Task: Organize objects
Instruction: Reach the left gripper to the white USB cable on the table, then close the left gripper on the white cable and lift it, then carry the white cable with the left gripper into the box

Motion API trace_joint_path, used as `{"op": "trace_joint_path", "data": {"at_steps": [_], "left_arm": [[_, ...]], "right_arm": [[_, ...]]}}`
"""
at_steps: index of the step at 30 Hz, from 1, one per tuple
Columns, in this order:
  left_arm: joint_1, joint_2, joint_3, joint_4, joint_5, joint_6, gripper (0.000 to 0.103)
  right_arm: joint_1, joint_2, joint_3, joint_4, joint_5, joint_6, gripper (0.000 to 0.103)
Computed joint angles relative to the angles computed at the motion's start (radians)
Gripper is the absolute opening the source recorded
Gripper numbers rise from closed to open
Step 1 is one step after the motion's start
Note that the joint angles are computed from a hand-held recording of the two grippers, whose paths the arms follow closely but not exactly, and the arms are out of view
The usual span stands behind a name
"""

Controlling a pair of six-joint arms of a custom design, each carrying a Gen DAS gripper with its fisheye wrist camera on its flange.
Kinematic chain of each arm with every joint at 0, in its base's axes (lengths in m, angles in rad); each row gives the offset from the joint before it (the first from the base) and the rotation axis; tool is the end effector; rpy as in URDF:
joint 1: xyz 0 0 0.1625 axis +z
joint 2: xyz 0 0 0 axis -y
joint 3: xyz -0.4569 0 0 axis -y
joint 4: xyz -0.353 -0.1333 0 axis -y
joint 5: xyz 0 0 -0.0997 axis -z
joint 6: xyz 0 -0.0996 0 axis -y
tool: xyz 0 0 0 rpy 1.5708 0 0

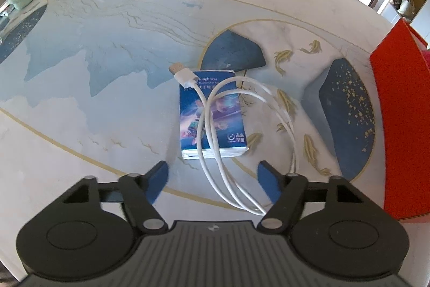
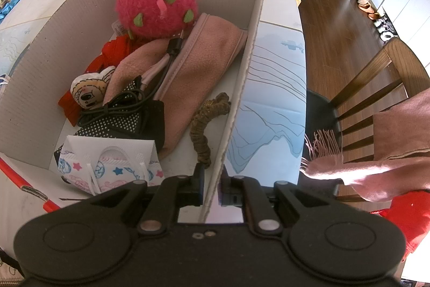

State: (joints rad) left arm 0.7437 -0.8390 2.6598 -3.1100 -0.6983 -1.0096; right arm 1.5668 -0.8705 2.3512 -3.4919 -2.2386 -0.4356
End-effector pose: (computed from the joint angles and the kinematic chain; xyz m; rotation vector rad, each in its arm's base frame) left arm -0.0759 -0.3546 0.0712 -0.0587 2.3231 -0.6595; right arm 0.0698 -0.4500 0.1321 0.3291 -2.3644 0.3399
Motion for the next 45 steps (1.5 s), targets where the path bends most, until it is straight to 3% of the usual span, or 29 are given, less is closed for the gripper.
{"op": "trace_joint_path", "data": {"at_steps": [4, 16, 39, 45], "left_arm": [[-0.006, -0.018, -0.007, 0.035, -0.009, 0.010, 0.032], [-0.043, -0.032, 0.012, -0.018, -0.046, 0.067, 0.008], [-0.181, -0.077, -0.130, -0.154, -0.131, 0.500, 0.004], [-0.191, -0.049, -0.220, -0.184, -0.198, 0.651, 0.004]], "right_arm": [[0.000, 0.000, 0.001, -0.001, 0.000, 0.000, 0.009], [0.000, 0.001, 0.001, -0.002, 0.000, 0.000, 0.009], [0.002, 0.009, 0.001, -0.018, -0.007, -0.012, 0.008], [0.001, 0.012, 0.002, -0.024, -0.008, -0.017, 0.008]]}}
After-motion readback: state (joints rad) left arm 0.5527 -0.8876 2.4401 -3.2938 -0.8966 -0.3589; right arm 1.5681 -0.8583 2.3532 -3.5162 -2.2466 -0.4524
